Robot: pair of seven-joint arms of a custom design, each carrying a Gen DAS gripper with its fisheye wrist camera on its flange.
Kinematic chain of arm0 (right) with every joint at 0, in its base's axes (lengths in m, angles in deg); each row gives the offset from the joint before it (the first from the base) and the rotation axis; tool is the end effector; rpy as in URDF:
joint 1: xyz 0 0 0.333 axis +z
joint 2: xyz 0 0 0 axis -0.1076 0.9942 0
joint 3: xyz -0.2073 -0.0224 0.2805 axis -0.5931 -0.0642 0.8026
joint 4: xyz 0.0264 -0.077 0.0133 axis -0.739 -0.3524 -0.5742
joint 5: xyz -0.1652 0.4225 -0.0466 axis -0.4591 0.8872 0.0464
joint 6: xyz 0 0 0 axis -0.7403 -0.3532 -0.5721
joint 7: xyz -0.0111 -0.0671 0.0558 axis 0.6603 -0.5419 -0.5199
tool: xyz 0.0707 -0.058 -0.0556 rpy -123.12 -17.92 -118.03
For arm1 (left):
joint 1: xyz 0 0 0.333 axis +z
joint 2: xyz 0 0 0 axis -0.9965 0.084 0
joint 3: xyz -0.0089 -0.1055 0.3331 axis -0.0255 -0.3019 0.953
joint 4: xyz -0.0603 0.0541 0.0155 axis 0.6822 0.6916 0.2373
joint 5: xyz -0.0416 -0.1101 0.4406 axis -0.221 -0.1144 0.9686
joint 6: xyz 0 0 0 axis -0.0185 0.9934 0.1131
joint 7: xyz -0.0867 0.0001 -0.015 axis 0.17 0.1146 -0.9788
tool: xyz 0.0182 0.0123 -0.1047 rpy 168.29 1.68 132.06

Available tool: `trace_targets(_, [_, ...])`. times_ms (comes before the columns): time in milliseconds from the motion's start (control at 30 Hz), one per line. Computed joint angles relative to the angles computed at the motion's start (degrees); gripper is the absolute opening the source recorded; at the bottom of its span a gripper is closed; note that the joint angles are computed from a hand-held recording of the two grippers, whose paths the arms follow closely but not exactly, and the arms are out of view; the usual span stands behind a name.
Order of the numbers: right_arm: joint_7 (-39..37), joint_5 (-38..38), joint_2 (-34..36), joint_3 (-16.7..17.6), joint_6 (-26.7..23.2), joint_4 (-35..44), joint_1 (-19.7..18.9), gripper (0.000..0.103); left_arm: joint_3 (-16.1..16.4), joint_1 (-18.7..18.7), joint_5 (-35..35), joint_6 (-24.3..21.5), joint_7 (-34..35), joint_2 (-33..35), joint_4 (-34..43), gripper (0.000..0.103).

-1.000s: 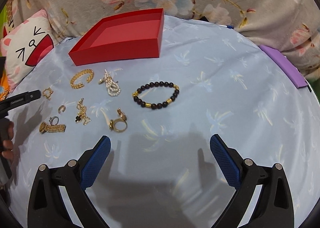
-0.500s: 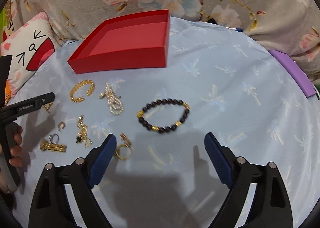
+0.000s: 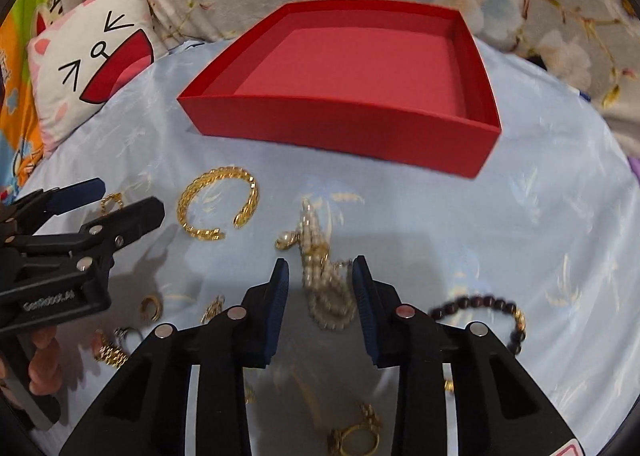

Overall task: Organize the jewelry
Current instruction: 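Move the left tool to the gold bangle while the right tool approaches the pearl bracelet, then close the left tool on the gold bangle while the right tool grasps the pearl bracelet, then carry the bangle in the left tool and pearls in the right tool into the red box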

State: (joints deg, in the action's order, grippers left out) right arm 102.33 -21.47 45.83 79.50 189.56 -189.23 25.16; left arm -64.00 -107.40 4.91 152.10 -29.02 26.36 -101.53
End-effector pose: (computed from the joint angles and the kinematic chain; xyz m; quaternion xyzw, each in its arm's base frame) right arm 0.5466 0.4164 0.4402 -0.7537 0.5928 -0.1478 0.2424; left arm 0.5365 -0.3983 0.4127 -0.6379 0.6867 -0.2673 0.2237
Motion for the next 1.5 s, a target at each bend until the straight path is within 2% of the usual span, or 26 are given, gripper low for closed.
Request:
trace_targets(33, [-0.12, -0.37, 0.15, -0.06, -0.07, 0.17, 0.06, 0.019, -0.13, 0.11, -0.51, 0.27, 0.76, 0.21, 0.11, 0.090])
trace_targets(133, [-0.71, 1.01, -0.39, -0.01, 0.50, -0.49, -0.32, 0.018, -0.41, 0.13, -2.24, 0.86, 3.27, 1.13, 0.77, 0.090])
trace_targets(267, [2.99, -2.16, -2.78, -0.50, 0.92, -2.79, -0.39, 0.014, -0.10, -0.82, -2.92, -0.02, 5.49, 3.65, 3.49, 0.090])
trace_targets(333, [2.84, -1.46, -4.00, 0.05, 1.44, -4.01, -1.22, 0.014, 0.22, -1.21, -3.39, -0.27, 6.38, 4.88, 4.87, 0.090])
trace_targets(400, [3.38, -1.71, -5.09, 0.50, 1.72, -5.03, -1.84, 0.014, 0.56, -1.43, -4.13, -0.07, 7.04, 5.72, 5.78, 0.084])
trace_targets(500, [4.85, -2.63, -6.40, 1.15, 1.95, -6.31, -2.67, 0.014, 0.51, -1.16, -6.77, 0.32, 9.40, 6.61, 6.40, 0.071])
trace_targets(700, [3.93, -0.57, -6.88, 2.23, 2.92, -7.18, -3.87, 0.014, 1.76, -2.23, -4.79, 0.64, 8.36, 6.44, 6.36, 0.043])
trace_targets(767, [4.05, -0.59, -6.94, 2.37, 3.01, -7.27, -4.01, 0.014, 1.63, -1.93, -5.40, 1.48, 8.92, 6.22, 5.97, 0.024])
trace_targets(800, [4.56, -0.97, -7.06, 2.43, 3.09, -7.42, -4.00, 0.014, 1.44, -1.70, -6.01, 1.93, 9.67, 6.16, 5.81, 0.020])
trace_targets(833, [4.76, -1.12, -7.12, 2.46, 3.15, -7.47, -4.06, 0.014, 1.32, -1.54, -6.58, 2.33, 10.17, 6.10, 5.64, 0.010])
trace_targets(867, [4.85, -1.16, -7.21, 2.48, 3.24, -7.56, -4.14, 0.014, 1.18, -1.34, -7.25, 2.80, 10.86, 6.07, 5.48, 0.005])
trace_targets(1133, [6.04, -2.81, -8.71, 2.90, 3.87, -7.99, -4.76, 0.014, 0.94, -1.40, -9.17, 4.35, 12.95, 4.29, 3.99, 0.003])
trace_targets(1233, [4.38, -1.91, -9.17, 3.10, 3.93, -6.96, -5.32, 0.014, 0.39, -0.96, -10.22, 5.18, 14.66, 2.69, 3.77, 0.003])
trace_targets(1400, [1.98, -2.47, -6.42, 2.50, 2.01, 0.66, -6.19, 0.014, 1.23, -1.48, -6.15, 3.68, 13.52, 2.30, 8.79, 0.004])
trace_targets(1500, [-2.35, 2.37, -1.69, 1.46, 0.30, 8.50, -6.45, 0.014, 1.33, -1.02, -6.74, 1.89, 15.14, 5.26, 15.38, 0.004])
